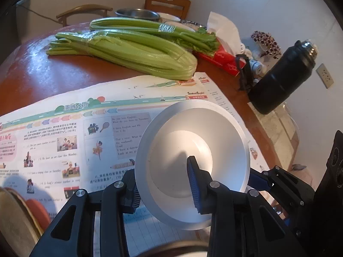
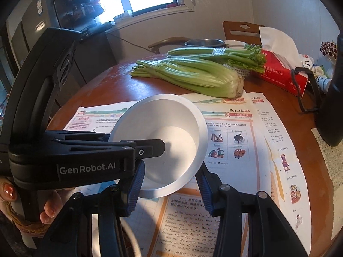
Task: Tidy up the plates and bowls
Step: 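Lift the noodle bowl with the left tool and lower it into the steel bowl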
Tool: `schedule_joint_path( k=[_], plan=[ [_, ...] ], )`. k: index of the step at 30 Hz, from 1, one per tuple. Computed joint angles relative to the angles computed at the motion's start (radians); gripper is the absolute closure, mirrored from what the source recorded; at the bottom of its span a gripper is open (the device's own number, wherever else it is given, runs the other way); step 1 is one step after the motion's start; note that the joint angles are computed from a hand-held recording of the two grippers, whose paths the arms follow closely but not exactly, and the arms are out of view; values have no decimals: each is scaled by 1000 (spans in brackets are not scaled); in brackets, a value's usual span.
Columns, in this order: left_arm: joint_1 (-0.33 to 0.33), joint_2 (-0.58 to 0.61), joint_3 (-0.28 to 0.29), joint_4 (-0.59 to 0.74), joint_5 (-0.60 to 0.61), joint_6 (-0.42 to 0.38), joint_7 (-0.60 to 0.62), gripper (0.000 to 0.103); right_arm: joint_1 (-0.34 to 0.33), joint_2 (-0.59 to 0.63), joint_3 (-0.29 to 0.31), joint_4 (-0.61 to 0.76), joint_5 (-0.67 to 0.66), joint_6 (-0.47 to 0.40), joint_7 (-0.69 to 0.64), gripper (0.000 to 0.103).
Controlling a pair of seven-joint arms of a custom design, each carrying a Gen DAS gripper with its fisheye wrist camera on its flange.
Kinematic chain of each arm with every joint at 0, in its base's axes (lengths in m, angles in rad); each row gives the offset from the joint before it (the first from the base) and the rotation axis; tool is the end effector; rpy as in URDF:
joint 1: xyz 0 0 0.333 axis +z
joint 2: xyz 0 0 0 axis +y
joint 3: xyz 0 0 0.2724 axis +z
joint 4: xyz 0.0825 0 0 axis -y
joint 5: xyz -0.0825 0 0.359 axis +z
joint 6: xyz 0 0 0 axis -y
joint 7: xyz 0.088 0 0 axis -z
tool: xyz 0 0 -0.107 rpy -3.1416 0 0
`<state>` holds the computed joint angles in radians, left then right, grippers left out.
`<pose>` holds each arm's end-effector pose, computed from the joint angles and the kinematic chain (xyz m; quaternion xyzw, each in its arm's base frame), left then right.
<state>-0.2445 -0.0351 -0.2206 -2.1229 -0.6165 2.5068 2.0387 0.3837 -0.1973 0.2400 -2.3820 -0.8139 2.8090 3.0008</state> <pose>0.4923 -0.2431 0.4388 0.4833 -0.8229 0.2982 0.0169 0.3796 0.3189 0.4247 -0.6227 0.6870 -0.1855 0.3254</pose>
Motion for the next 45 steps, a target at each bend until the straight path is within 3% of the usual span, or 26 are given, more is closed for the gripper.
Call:
schedule_joint_path(
  k=[17, 45],
  plan=[
    [-33, -266, 60, -218, -128, -14, 94, 65, 34, -135, 82, -43, 2, -55, 59, 54],
    [-81, -570, 103, -509, -113, -2, 73, 64, 117, -212, 155, -101, 62, -106, 92, 54]
  ],
)
